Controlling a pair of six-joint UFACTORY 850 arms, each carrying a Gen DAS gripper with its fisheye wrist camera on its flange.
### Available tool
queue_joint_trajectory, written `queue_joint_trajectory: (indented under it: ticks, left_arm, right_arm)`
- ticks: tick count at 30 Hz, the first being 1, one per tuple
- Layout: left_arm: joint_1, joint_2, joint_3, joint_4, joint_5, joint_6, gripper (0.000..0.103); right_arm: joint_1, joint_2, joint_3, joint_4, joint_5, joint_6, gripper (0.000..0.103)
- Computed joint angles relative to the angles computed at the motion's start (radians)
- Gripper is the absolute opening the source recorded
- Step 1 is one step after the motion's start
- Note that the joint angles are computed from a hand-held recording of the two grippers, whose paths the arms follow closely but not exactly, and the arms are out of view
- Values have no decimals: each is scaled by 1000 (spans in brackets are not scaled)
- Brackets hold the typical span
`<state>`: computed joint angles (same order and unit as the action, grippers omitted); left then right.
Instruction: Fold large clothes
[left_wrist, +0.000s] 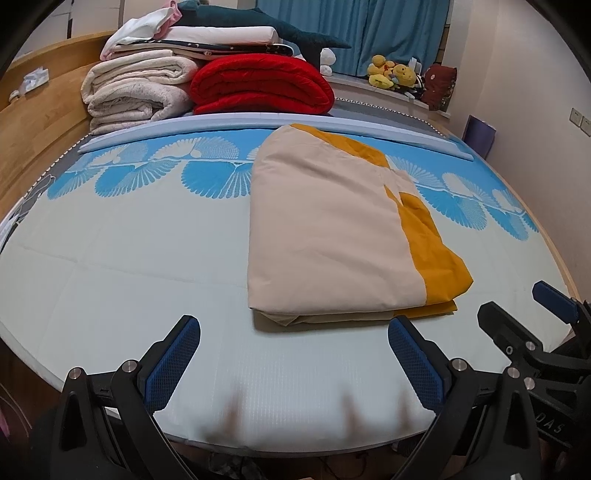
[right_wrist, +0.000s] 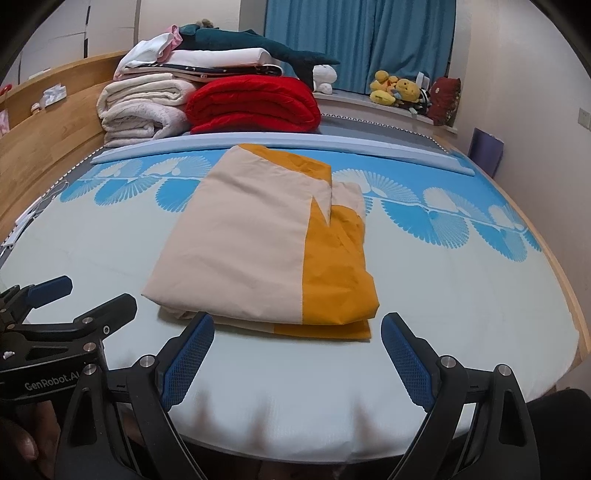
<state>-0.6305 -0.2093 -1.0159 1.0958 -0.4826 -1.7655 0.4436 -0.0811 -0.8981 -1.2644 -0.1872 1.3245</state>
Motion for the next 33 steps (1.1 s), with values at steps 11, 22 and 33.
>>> queue_joint_trajectory:
  ticks: [11, 22, 33]
  left_arm:
    - [-4, 1, -1, 13, 0, -15, 101]
    - [-12, 9, 2, 59, -8, -55, 101]
    - [-11, 13, 5, 78, -4, -65, 101]
  right_arm:
    - [-8, 2, 3, -44, 6, 44, 92]
    - [-13, 11, 10, -214, 11, 207, 92]
    - [-16, 10, 6, -168, 10, 167, 92]
